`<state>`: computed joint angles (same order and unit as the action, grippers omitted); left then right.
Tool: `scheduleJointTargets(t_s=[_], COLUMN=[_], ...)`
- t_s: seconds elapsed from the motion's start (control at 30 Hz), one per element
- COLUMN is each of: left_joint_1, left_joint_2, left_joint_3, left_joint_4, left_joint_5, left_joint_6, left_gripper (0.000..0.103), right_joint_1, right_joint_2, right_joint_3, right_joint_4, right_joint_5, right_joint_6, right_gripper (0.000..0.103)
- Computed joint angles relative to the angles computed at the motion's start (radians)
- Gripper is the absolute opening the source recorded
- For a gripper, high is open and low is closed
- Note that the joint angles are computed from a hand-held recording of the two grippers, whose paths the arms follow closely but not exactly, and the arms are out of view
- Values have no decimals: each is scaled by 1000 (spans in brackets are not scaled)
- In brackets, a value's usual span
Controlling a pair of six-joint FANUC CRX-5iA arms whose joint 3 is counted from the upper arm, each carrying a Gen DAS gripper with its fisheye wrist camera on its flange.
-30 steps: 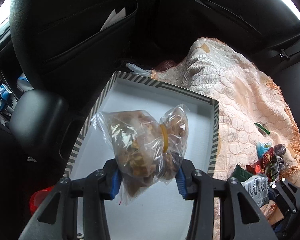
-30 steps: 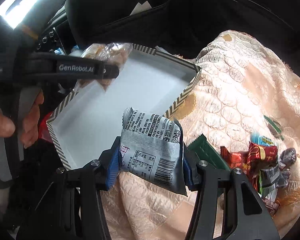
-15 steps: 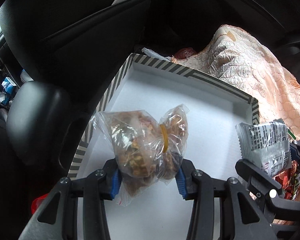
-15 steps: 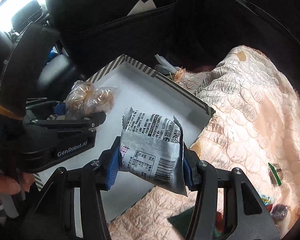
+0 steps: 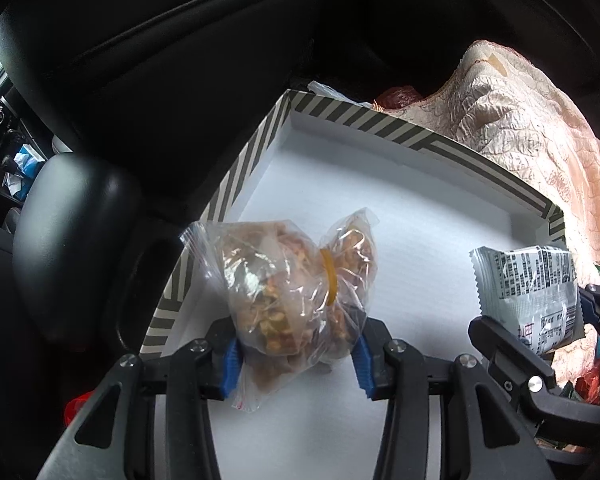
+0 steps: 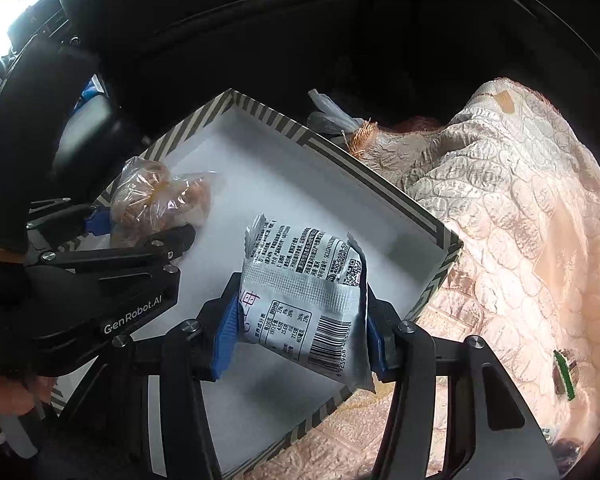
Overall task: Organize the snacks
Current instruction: 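Carry both snacks into the white tray and open both tools, then move both open tools back over the snack pile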
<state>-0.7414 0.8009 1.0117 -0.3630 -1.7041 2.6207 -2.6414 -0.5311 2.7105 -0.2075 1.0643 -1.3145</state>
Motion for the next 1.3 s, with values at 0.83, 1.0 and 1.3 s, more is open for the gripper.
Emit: scheduleJointTargets(t_s=[0.83,1.0,1.3], left_joint_1=[-52,-108,-196], left_joint_2=[-82,-58,108], left_joint_3=[-43,33,341], left_joint_4=[-82,-126,-133], left_joint_5=[36,14,-54], left_joint_6=[105,93,-38], left_gripper=[90,94,94], right_joint_1=[-35,-67,-156], right_joint_2=[171,289,517], right_joint_3=[235,382,611], right_joint_4=[-130,-185,-198], right_joint_5=[-127,-193,-245], right_joint_6=[52,61,62], right_gripper=[68,68,68])
